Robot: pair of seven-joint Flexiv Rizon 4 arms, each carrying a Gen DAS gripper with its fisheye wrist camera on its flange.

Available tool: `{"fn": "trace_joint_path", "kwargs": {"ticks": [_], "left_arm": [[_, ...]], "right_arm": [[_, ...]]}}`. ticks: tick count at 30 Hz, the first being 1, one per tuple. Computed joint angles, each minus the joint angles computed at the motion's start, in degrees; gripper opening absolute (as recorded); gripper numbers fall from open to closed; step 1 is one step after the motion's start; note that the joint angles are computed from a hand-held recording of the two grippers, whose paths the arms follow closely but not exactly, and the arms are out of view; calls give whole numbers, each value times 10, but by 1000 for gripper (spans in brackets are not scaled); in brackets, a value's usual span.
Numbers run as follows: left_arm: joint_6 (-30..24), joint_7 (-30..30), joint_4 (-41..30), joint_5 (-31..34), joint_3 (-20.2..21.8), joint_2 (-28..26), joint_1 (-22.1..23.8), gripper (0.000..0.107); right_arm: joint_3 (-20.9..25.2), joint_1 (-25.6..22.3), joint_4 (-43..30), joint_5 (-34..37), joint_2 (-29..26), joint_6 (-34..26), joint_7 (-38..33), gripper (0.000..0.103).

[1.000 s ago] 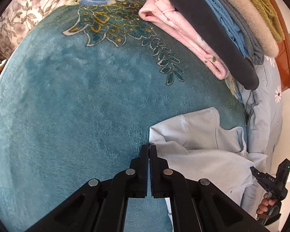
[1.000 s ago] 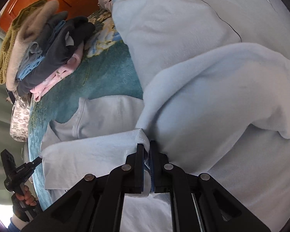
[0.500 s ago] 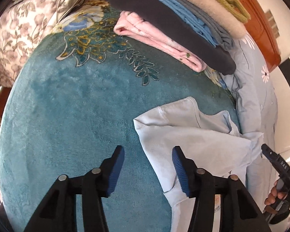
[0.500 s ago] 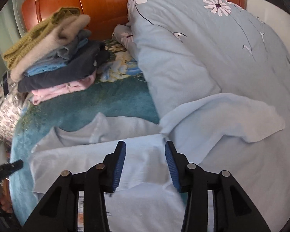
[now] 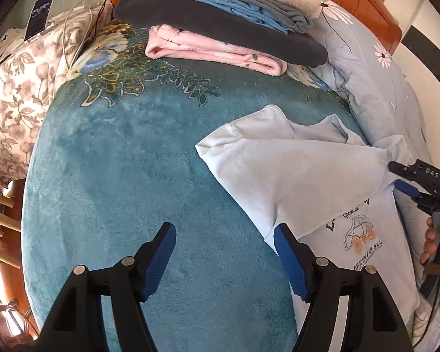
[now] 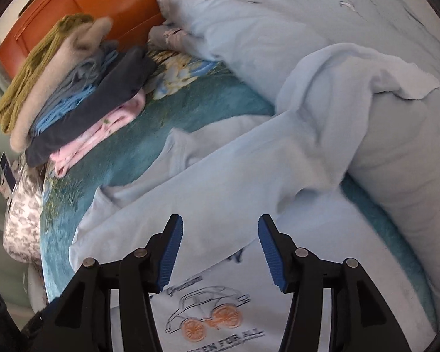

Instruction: Fold clothes

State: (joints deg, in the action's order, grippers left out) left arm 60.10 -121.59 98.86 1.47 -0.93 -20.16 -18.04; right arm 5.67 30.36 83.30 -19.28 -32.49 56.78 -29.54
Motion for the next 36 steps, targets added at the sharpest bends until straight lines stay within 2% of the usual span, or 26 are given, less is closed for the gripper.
{"fn": "trace_joint_path", "kwargs": {"ticks": [6,10,13,16,18,23,25,27,28,30,36], "left_arm": [[-29,-66,-20,17,16,-4,-11,73],[-59,-118,-35,50,29,-1,-18,73],[-85,-151,-42,76,34,8,-21,73],[-102,-184,-44,101,35,18,-21,73],[-112,-191,-47,110,31,21,-19,73],[-138,-188,-61,133,20,22,-17,73],[-146,-184,-65,134,16,20,-18,73],[-150,-179,-70,134,12,18,-18,73],[-149,-176,-71,134,11,17,-18,73],[-147,-171,-73,133,10,15,-18,73],[-134,-169,-66,130,12,18,-18,73]], "right_arm": [[-76,-55,75,-56,79,32,89,55],[-87,-129,104,-41,97,63,145,55],[-78,-174,107,1,86,86,165,55],[-61,-206,104,58,63,139,179,55],[-45,-223,85,93,43,147,172,55],[-45,-228,59,125,10,197,176,57],[-45,-230,48,132,4,200,175,51],[-45,-231,37,137,0,197,175,15],[-45,-231,32,139,-2,196,175,8],[-46,-230,24,136,-3,193,170,2],[-61,-205,-7,75,13,232,100,2]]}}
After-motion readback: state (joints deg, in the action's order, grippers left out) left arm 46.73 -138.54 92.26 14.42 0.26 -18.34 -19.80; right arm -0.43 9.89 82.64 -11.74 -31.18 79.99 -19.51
